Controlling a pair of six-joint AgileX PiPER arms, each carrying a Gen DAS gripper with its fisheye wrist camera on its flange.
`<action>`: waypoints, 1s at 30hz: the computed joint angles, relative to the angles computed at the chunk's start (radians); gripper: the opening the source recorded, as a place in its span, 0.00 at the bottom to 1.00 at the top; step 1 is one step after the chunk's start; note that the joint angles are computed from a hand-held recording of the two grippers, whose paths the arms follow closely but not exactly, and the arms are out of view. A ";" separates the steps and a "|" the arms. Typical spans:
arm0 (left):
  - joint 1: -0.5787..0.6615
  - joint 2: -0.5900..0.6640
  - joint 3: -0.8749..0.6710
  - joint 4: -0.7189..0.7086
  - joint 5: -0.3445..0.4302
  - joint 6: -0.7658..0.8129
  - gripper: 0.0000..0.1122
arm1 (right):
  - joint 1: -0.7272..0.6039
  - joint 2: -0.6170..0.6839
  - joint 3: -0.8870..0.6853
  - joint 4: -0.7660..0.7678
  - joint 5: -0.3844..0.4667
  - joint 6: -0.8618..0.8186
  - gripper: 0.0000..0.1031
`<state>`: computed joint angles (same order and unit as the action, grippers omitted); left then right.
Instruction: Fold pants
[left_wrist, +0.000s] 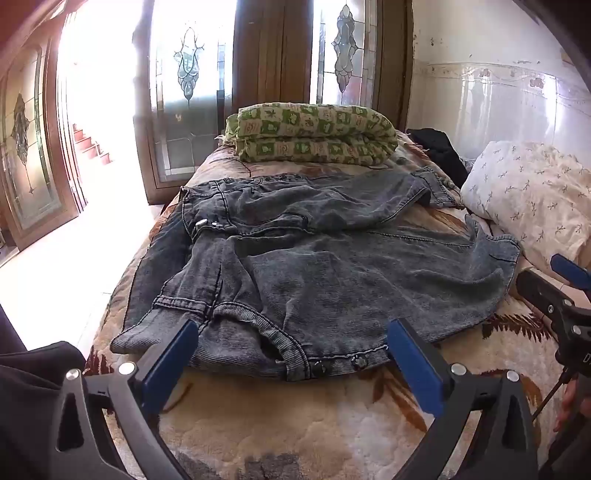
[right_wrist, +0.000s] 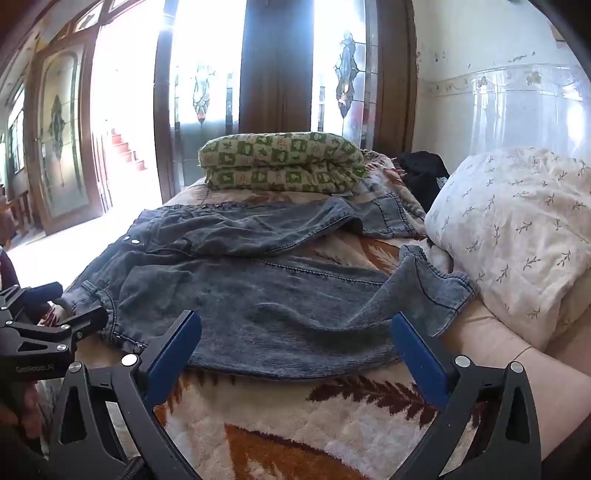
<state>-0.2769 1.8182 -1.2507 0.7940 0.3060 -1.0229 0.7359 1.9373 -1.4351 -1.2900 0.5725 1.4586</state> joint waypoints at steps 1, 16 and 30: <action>-0.001 0.000 -0.001 0.004 0.002 -0.002 0.92 | -0.002 0.001 -0.001 0.002 -0.002 -0.004 1.00; -0.009 -0.004 0.003 0.043 0.007 -0.038 0.92 | 0.006 0.003 -0.001 0.014 0.002 -0.011 1.00; -0.010 -0.001 0.001 0.045 0.005 -0.039 0.92 | 0.007 0.003 0.006 -0.009 0.003 0.007 1.00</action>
